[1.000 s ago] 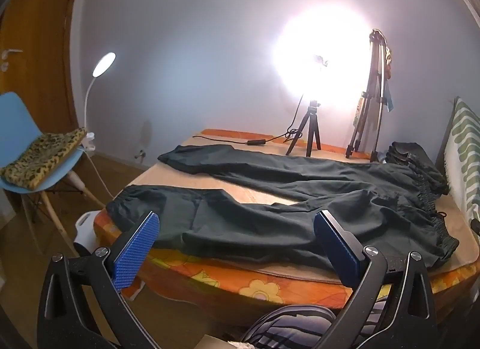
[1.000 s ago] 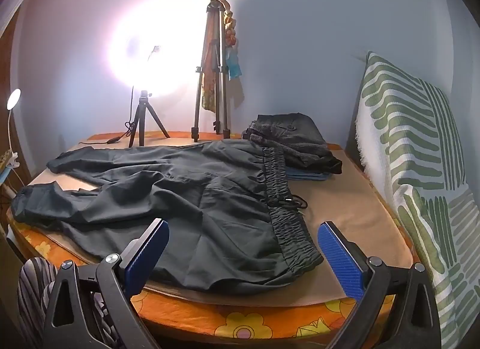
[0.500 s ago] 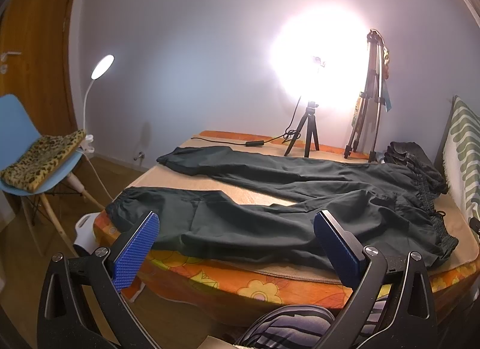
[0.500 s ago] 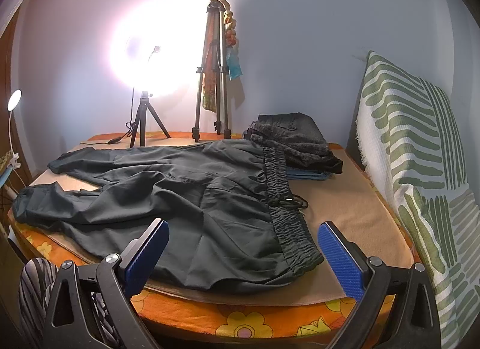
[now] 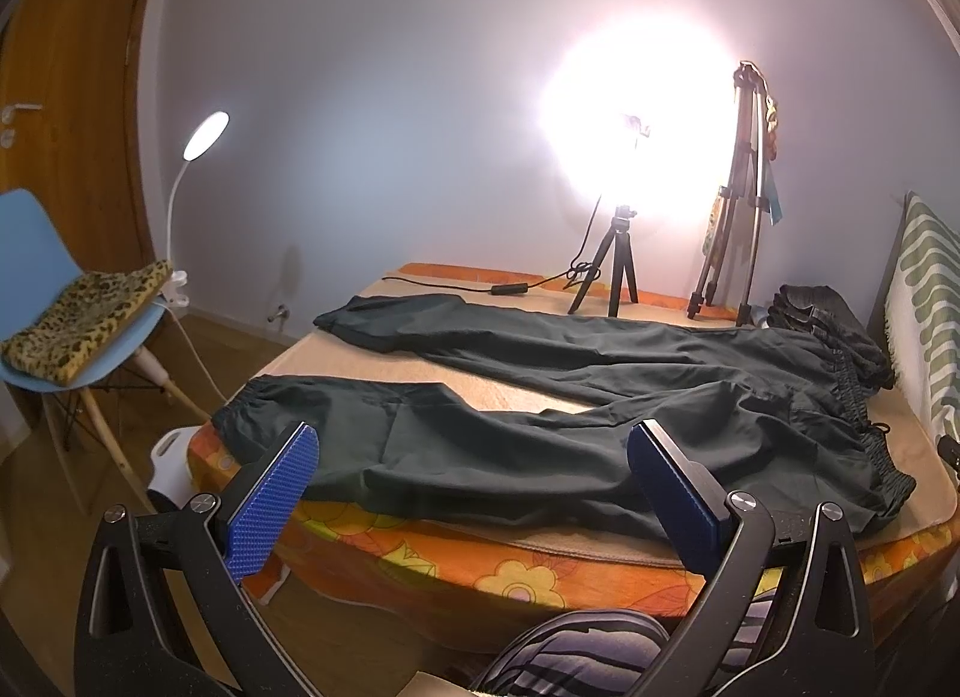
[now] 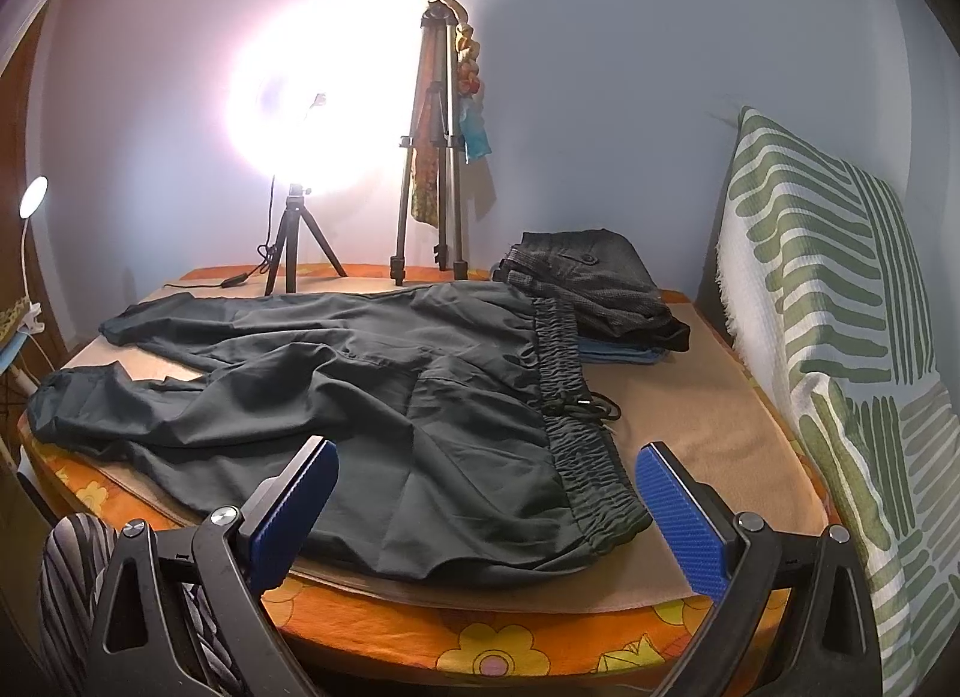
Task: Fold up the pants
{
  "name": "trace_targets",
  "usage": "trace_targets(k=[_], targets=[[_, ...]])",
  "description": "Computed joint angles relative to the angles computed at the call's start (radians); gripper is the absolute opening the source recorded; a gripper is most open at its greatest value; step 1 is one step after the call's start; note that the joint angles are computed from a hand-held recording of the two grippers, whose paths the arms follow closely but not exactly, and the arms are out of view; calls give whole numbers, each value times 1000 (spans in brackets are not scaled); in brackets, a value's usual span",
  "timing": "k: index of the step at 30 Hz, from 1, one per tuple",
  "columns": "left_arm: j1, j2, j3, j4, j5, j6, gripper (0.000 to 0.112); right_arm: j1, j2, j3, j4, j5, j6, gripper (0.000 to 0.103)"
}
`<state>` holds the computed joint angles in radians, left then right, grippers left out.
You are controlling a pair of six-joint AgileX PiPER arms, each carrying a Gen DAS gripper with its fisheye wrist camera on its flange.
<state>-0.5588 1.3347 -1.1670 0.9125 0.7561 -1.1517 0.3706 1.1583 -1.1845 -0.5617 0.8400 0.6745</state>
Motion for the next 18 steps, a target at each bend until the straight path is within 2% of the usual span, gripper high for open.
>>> trace_targets(k=[18], targets=[[8,0,9,-5,-5,-1,103,9,-4,15,0,-5,5,101]])
